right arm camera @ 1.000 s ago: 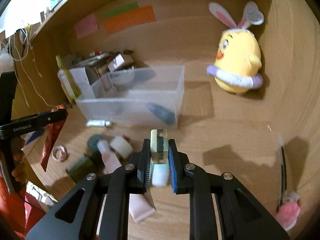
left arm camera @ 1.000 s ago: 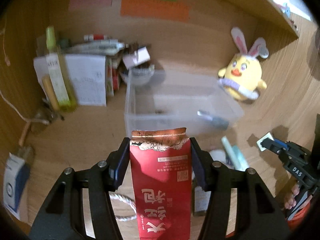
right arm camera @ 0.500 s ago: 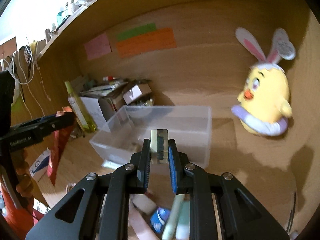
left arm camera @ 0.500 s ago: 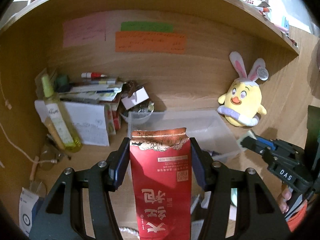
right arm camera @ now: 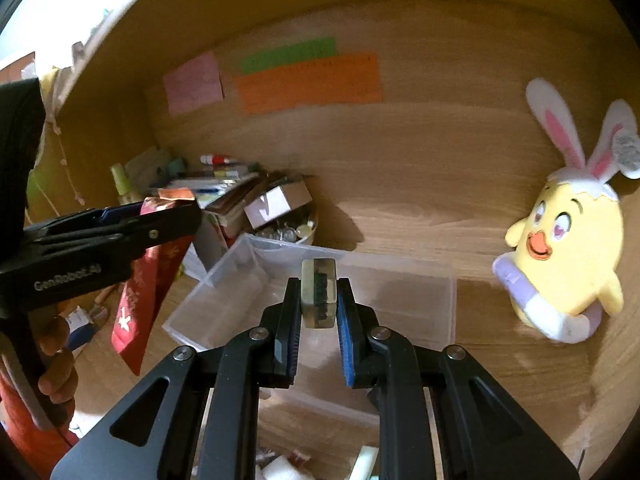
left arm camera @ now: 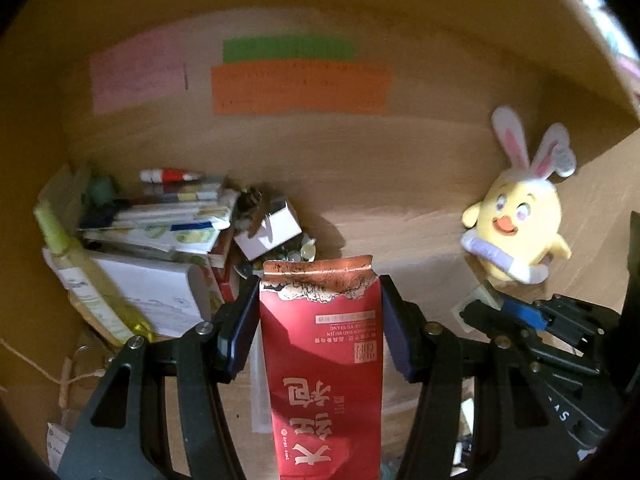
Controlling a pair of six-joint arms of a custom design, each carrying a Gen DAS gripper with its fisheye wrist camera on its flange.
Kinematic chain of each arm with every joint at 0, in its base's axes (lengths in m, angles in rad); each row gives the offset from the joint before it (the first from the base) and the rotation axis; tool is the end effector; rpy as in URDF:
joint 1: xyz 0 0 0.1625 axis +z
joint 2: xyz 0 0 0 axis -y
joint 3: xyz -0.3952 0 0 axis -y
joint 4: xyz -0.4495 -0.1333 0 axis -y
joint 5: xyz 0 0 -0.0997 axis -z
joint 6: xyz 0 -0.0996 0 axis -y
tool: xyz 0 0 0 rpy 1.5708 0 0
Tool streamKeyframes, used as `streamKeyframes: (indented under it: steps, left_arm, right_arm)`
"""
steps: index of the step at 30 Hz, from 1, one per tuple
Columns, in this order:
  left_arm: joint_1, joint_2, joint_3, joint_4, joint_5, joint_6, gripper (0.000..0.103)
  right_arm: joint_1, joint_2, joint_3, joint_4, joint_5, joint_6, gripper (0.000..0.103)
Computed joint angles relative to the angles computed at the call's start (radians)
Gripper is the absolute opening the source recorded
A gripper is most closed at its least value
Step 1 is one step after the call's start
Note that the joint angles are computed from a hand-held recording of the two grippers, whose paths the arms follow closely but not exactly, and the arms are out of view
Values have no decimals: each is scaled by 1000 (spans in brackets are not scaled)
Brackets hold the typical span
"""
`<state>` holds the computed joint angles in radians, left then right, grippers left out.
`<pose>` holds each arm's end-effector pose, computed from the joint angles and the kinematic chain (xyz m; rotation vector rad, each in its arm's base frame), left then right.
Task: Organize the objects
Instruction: 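Drop the red packet in the box with the left tool while the right releases its item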
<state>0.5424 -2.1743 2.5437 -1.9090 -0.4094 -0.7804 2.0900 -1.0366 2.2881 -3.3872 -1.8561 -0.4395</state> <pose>-0.1352 -0.3438 0.2829 0.2899 2.1467 -1.0964 0.3284 -0.3625 0.0485 1.1748 -2.5103 0.8189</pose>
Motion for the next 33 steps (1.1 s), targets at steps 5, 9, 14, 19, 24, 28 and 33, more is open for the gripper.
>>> streamKeyframes:
  steps: [5, 9, 14, 19, 24, 28, 33]
  left_arm:
    - [109, 136, -23, -198, -31, 142, 57]
    - [172, 217, -42, -296, -62, 222, 57]
    - [236, 277, -64, -360, -127, 282, 57]
    - [285, 317, -83, -371, -173, 296, 57]
    - [305, 328, -81, -383, -201, 307, 57]
    - [307, 322, -81, -373, -208, 298, 57]
    - [295, 291, -78, -352, -217, 289, 58]
  right_arm:
    - [-20, 57, -54, 59, -36, -3, 15]
    - [-43, 86, -80, 112, -41, 0, 15]
    - [-51, 128, -104, 158, -61, -9, 15]
    - [-51, 168, -125, 183, -92, -14, 15]
    - [-46, 200, -145, 191, -129, -20, 15]
    - [-39, 218, -157, 182, -153, -23, 15]
    - [-21, 235, -164, 157, -194, -33, 24]
